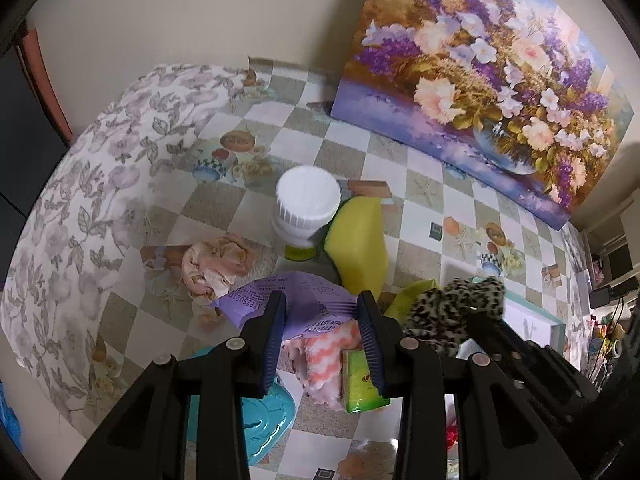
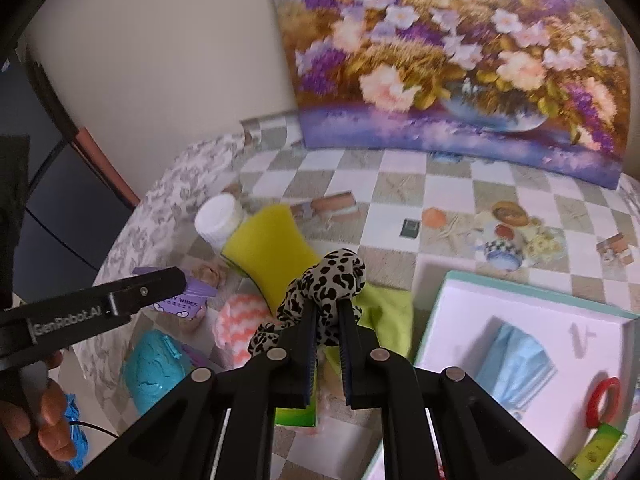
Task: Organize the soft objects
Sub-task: 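Lift the purple packet and scrunchie and carry both over the white tray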
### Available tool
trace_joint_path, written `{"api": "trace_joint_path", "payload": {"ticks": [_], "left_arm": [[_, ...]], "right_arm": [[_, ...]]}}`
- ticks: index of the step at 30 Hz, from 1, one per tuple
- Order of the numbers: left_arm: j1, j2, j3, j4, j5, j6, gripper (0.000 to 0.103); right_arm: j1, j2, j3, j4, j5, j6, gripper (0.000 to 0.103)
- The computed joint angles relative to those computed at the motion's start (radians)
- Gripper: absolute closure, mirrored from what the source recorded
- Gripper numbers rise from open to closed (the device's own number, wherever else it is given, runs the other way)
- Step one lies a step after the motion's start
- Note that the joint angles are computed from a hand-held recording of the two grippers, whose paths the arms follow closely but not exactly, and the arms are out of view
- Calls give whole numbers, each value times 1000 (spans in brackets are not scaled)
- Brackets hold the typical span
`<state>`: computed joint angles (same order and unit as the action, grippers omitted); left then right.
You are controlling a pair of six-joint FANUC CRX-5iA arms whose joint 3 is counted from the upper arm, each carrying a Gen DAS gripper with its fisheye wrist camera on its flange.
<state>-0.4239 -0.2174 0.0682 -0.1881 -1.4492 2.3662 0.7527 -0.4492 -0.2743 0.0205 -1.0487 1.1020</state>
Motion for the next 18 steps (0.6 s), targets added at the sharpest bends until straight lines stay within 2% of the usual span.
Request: {"api": "trace_joint_path", "payload": {"ticks": [8,18], "left_arm": [[-80,30,92,-68,-27,29,65],[-185,148,228,-80,-37,10,65]], "right_arm": [[-59,-49,3,64,-47,-45,92],[-316,-40,6,30,-118,-22,92]]}}
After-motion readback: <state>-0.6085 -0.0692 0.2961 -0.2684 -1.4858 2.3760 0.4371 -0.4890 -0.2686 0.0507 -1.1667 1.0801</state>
